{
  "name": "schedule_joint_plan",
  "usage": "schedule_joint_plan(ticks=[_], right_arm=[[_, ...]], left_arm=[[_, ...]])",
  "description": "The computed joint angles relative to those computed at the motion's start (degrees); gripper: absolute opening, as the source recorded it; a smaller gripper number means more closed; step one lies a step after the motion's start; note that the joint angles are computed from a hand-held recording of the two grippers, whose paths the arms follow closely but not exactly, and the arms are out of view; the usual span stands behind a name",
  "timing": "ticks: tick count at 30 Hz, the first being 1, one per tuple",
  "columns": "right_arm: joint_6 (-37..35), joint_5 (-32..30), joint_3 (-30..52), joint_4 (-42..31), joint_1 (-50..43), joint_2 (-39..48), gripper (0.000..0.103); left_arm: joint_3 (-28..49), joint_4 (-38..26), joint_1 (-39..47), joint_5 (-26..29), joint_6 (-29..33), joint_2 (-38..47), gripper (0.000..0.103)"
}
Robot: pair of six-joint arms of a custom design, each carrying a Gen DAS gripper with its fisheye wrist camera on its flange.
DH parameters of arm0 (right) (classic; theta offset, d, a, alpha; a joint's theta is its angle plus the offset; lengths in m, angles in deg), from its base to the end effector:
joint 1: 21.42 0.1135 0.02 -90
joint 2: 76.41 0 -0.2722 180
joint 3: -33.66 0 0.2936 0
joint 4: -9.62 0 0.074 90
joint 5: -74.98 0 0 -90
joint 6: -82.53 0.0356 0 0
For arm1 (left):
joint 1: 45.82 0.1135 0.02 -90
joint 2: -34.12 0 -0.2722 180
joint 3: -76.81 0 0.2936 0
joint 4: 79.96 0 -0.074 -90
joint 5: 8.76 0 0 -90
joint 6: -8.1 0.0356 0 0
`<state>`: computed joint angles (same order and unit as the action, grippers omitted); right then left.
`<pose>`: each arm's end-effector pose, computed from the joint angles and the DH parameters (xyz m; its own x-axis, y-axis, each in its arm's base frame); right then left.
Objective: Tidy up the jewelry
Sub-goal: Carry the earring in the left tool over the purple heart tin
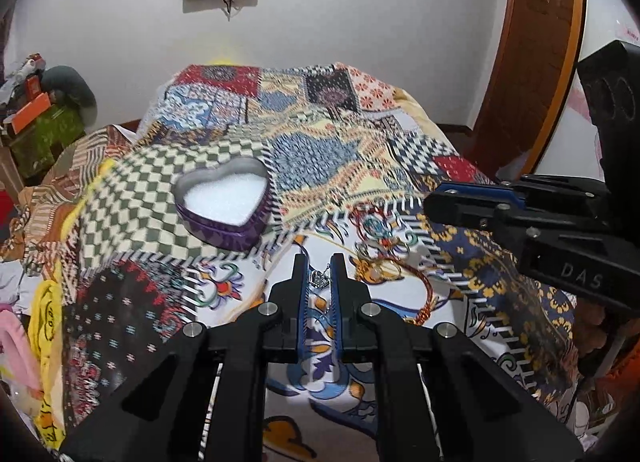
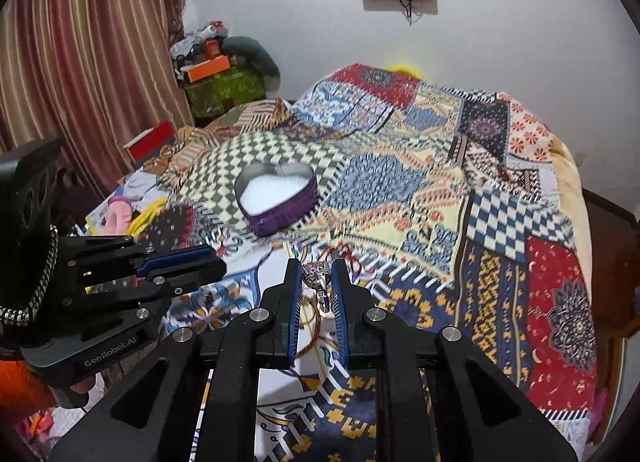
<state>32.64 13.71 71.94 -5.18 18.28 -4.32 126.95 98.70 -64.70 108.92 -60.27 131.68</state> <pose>0.2031 0.1464 0.1302 -0.6448 0.1989 -0.7380 0.1305 0.9800 0.1502 0.3012 -0.1205 0.0878 -0.4490 0.4985 -0.7416 0.7980 0.5971 -0.0817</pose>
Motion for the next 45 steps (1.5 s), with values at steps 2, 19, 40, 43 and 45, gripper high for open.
schedule_joint_plan(ticks=[2, 19, 40, 43, 45], right_arm=[[-0.34, 1.05, 0.61, -0.9, 0.19, -0.94, 0.013], [-4.96, 4.91, 7.34, -0.88, 0.36, 0.54, 0.013], [-12.03, -1.94, 16.35, 6.4, -8.84, 16.3, 0.013], [-12.29, -4.92, 17.43, 7.07, -10.75, 18.53, 0.013], [-12.38, -6.51, 18.13, 7.32, -11.82, 19.84, 0.013]], left_arm=[[-0.44, 0.71, 0.58, -0.19, -0.32, -1.29, 0.009], [3.6, 3.39, 5.49, -0.24, -3.4, -2.31, 0.009], [17.23, 1.38, 6.91, 0.6, -5.79, 9.4, 0.009], [19.41, 0.46, 6.62, 0.28, -5.74, 11.57, 0.009], [21.46, -0.84, 6.38, 0.39, -5.82, 13.47, 0.009]])
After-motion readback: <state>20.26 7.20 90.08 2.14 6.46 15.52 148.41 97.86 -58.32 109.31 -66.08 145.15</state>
